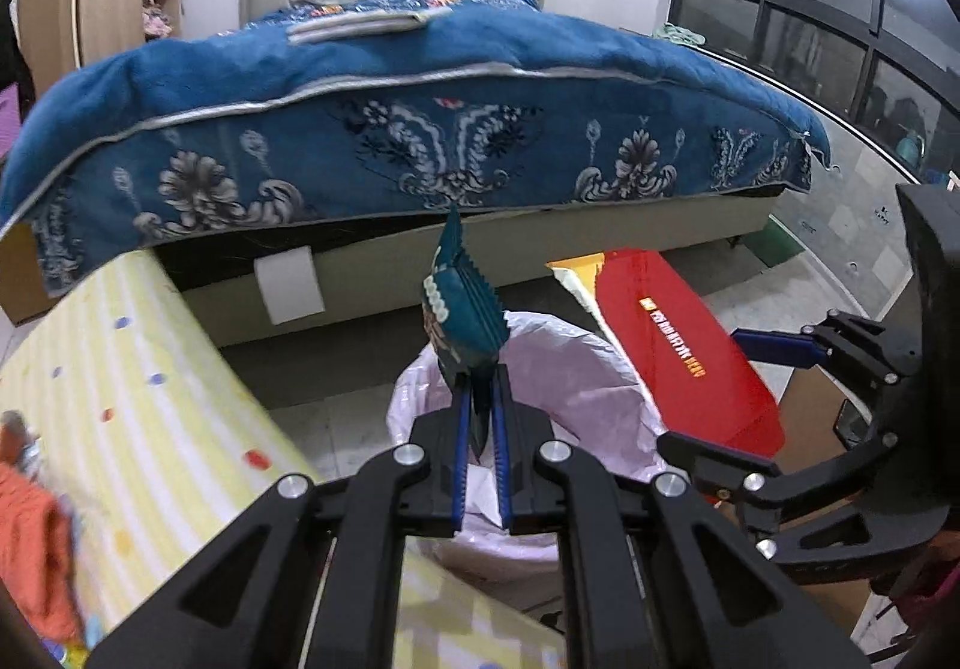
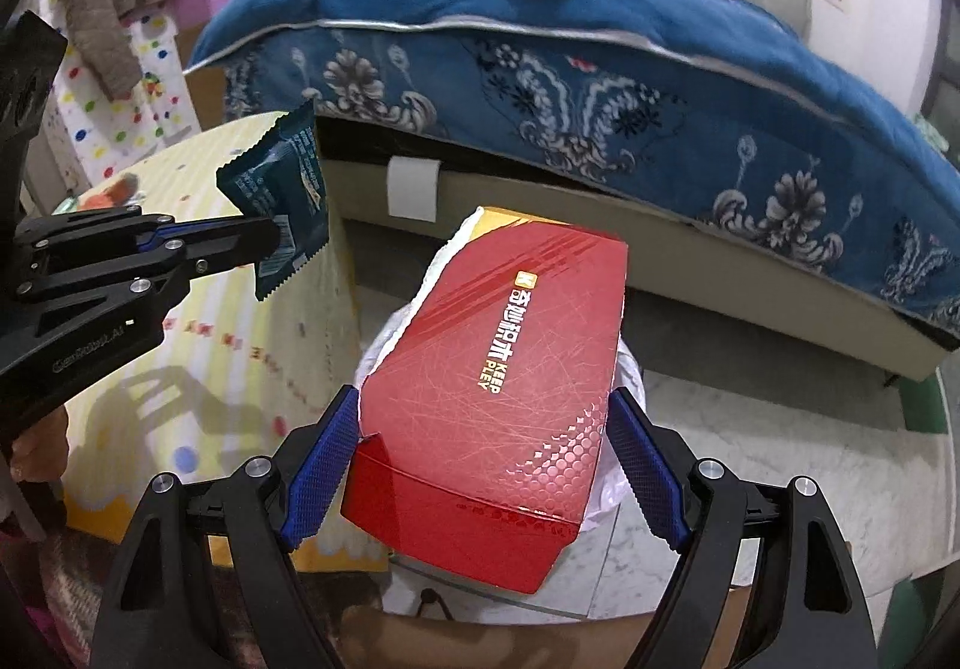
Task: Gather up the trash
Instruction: 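Carry the snack bag and red lid over the pink bin and release both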
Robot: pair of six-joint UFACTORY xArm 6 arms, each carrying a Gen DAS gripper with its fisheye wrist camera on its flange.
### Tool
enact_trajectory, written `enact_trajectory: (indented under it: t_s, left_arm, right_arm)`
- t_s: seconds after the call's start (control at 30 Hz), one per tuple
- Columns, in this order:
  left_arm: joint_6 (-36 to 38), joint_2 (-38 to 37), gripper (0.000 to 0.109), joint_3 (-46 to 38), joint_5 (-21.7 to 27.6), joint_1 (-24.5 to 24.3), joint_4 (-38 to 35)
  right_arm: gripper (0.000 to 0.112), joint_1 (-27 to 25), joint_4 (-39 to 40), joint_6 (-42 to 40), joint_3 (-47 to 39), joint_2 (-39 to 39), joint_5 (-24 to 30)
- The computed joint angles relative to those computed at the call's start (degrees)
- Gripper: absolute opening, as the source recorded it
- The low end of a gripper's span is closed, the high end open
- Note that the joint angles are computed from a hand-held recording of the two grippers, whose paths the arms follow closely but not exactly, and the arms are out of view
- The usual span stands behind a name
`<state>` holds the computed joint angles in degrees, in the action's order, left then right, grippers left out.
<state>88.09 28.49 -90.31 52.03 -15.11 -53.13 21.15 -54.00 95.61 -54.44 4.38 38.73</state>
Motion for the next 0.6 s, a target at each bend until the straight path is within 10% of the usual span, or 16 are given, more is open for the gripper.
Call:
enact_trajectory:
  t_s: [0.2, 0.33, 0.6]
  left_arm:
    - [-3.9, 4.4, 0.006, -5.6, 1.2, -2.4, 2.4]
    - [-5.3, 5.7, 0.034, -7.2, 0.9, -3.3, 3.0]
    - [-5.9, 2.9, 0.043, -3.7, -2.0, -1.4, 3.3]
  right_arm:
    - [0.081, -3.4, -2.3, 1.2, 0.5, 2.9, -4.3]
    - [0.084, -4.3, -3.5, 4.7, 1.6, 3.7, -4.8]
    - [0.084, -1.4, -1.5, 7.7, 6.6, -3.5, -0.2]
